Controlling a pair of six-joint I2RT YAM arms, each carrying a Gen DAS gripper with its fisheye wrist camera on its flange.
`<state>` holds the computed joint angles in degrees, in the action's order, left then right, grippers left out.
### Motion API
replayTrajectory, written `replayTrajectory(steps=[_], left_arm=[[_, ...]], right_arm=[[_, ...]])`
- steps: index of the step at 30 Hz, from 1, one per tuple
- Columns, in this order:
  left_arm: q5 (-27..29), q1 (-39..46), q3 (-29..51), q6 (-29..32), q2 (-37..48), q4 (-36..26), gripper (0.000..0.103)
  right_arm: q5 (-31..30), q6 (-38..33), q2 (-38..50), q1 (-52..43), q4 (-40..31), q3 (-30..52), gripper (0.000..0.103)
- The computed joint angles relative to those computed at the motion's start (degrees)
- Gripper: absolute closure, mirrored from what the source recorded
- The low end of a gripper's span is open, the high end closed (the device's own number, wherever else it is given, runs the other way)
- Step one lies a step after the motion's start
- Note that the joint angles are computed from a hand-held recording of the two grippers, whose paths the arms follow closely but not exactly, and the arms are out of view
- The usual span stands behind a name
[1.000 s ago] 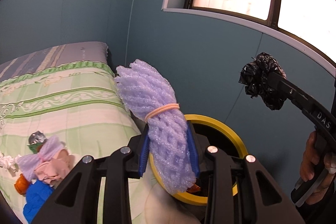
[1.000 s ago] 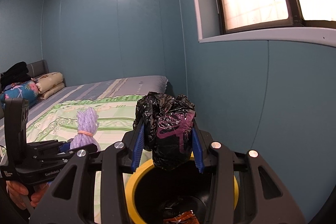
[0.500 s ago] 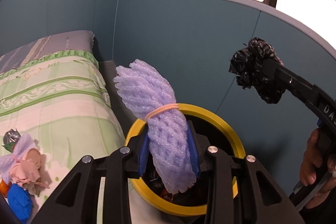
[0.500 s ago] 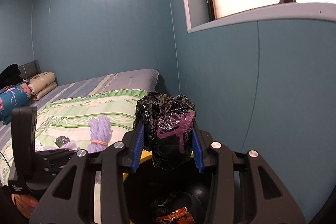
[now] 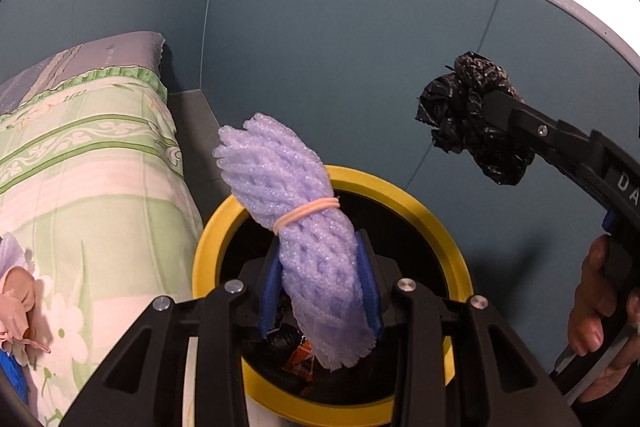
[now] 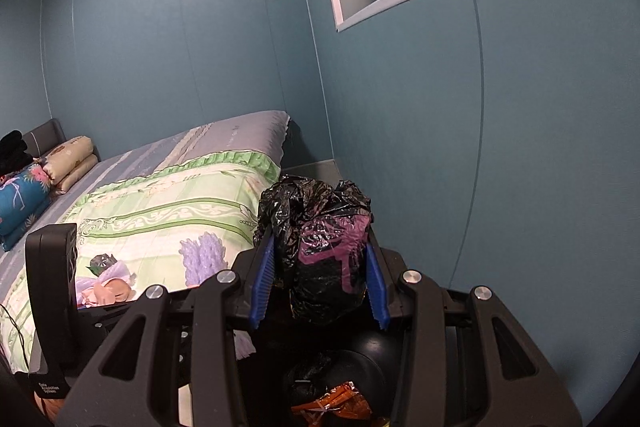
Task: Collect trash
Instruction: 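Carry both items over the yellow bin and open both tools to drop them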
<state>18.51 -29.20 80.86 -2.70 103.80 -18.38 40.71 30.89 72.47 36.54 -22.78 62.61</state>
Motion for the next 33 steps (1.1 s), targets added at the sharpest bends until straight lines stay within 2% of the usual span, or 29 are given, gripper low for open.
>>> replayTrajectory(steps=[5, 10, 12, 17, 18, 21, 33], left_arm=[[1.17, 0.18, 0.41, -0.27, 0.66, 0.07, 0.064], [2.55, 1.22, 0.4, -1.29, 0.88, 0.81, 0.04], [3.15, 1.71, 0.3, -1.64, 0.84, 1.09, 0.036], [3.14, 2.81, -0.08, -1.62, 0.07, 1.59, 0.036], [3.42, 3.27, -0.27, -1.63, -0.27, 1.67, 0.035], [3.83, 4.59, -0.28, -1.72, -0.89, 1.52, 0.035], [4.93, 12.48, -5.24, -0.38, -9.71, 1.04, 0.034]], right_arm=[[-0.95, 0.04, 0.26, -0.77, -0.28, 0.24, 0.061], [-1.02, 0.69, 0.37, -2.05, -0.17, 0.17, 0.056], [-1.15, 1.23, 0.66, -2.32, 0.15, 0.36, 0.05], [-0.06, 2.73, 0.55, -1.89, -0.74, 0.51, 0.048], [0.39, 2.79, 0.44, -1.58, -0.66, 0.52, 0.044], [0.94, 3.13, 0.11, -1.27, -1.03, 0.77, 0.041], [2.65, 2.27, 1.97, 2.66, -3.41, 6.23, 0.039]])
